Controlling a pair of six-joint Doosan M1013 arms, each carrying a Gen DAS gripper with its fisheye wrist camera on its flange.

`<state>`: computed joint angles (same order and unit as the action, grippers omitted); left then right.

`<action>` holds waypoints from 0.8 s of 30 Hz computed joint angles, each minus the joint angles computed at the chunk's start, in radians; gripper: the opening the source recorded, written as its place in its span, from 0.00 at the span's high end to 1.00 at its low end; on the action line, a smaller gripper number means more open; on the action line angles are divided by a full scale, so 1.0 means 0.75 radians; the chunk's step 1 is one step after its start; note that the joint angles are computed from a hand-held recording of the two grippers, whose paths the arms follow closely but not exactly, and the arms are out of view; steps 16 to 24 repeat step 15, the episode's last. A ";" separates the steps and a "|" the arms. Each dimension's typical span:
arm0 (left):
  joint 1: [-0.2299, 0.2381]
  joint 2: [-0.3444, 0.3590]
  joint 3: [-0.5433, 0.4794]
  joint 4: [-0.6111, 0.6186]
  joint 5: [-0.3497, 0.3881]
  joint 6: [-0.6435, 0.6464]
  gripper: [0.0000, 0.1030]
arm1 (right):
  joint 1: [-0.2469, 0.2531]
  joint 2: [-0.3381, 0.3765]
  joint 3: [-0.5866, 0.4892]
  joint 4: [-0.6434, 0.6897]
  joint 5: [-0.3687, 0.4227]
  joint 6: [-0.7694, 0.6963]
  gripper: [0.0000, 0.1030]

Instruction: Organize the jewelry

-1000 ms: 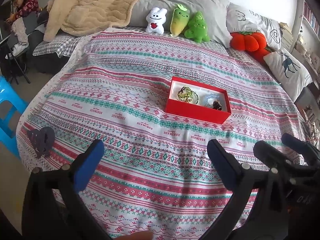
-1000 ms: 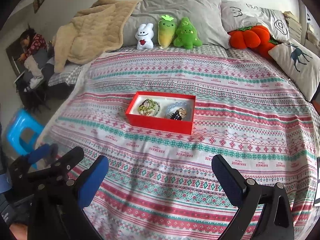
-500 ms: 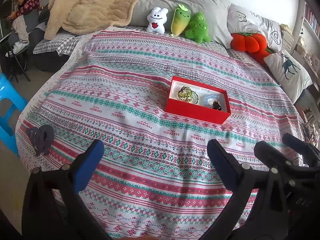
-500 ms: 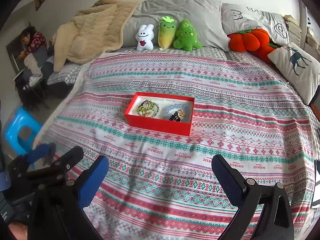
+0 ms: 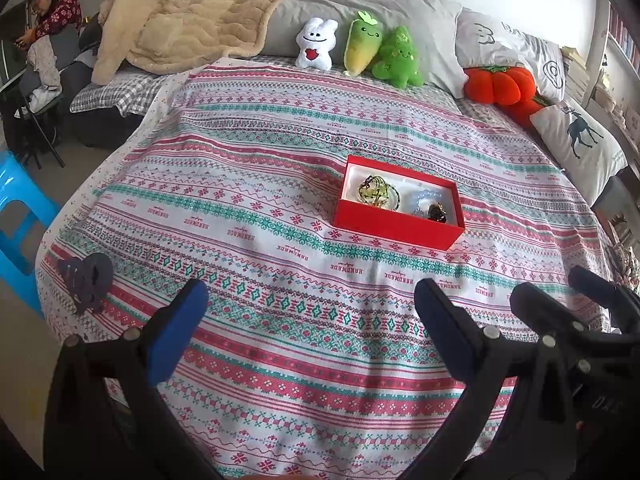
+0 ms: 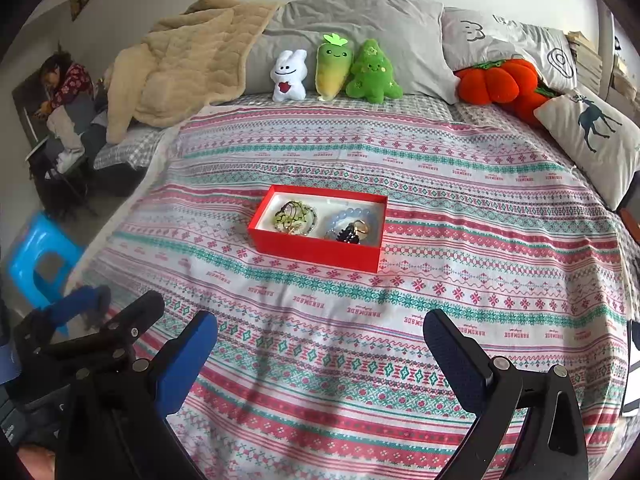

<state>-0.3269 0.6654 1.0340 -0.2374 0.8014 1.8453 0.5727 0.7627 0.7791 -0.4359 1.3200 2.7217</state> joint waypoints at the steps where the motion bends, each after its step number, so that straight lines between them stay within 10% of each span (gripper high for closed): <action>1: 0.000 0.000 0.000 0.000 0.000 0.000 0.01 | 0.000 0.000 0.000 0.000 0.000 0.000 0.00; 24: 0.000 0.002 -0.001 -0.005 0.006 0.001 0.01 | 0.000 -0.001 0.002 -0.001 -0.001 0.000 0.00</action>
